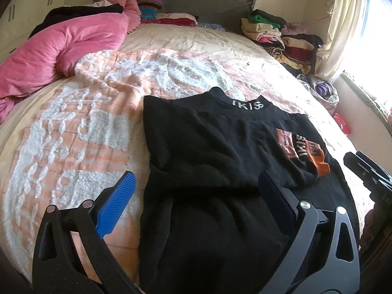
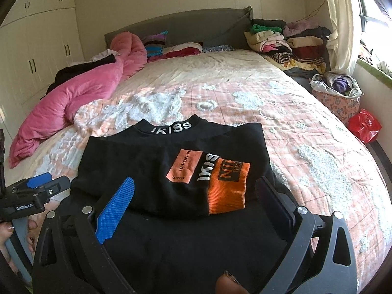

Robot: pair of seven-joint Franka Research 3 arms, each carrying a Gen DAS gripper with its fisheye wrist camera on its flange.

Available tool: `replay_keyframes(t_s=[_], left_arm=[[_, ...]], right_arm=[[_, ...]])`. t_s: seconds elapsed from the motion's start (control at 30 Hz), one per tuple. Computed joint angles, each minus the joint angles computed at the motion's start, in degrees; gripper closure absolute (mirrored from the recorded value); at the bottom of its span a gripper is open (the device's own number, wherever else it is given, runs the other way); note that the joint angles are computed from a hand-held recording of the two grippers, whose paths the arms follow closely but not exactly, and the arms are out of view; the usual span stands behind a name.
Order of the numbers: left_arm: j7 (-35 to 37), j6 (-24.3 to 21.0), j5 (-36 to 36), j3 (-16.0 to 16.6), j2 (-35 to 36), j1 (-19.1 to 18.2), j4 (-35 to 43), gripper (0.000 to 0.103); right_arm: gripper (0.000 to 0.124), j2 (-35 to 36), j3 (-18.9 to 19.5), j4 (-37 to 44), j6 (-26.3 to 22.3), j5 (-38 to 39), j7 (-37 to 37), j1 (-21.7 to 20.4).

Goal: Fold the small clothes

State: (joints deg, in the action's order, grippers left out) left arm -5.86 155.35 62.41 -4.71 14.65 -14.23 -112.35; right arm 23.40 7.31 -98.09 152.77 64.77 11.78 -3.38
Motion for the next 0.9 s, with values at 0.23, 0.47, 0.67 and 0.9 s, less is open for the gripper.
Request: replay_keyframes(t_s=[0.23,0.47,0.67,0.9], left_arm=[[-0.98,-1.28,0.48,-0.84,-3.00,0.08,-2.51,0.009],[-1.56,-2.86,0.82,-2.32,-5.57,0.39,-4.16,0.009],[-2.01,-4.08,1.21,-3.49,-7.10,0.39,-5.03,0.009],[-1.03,-7.01,0.65,-4.90,-8.81,0.08,-5.74,0.009]], right_arm=[[0.025,-1.97,-0.54,-1.23,-2.44,1.99,-0.88,-0.96],[0.025,-4.18,-2.02,-2.73,-5.16,2.98,-1.79,-1.44],[0.025,-6.22,-3.34,-4.42,-7.36,3.33,-3.84,-1.61],[0.025,-7.90,-4.80,-5.52,-10.02,3.72,-4.48,-1.85]])
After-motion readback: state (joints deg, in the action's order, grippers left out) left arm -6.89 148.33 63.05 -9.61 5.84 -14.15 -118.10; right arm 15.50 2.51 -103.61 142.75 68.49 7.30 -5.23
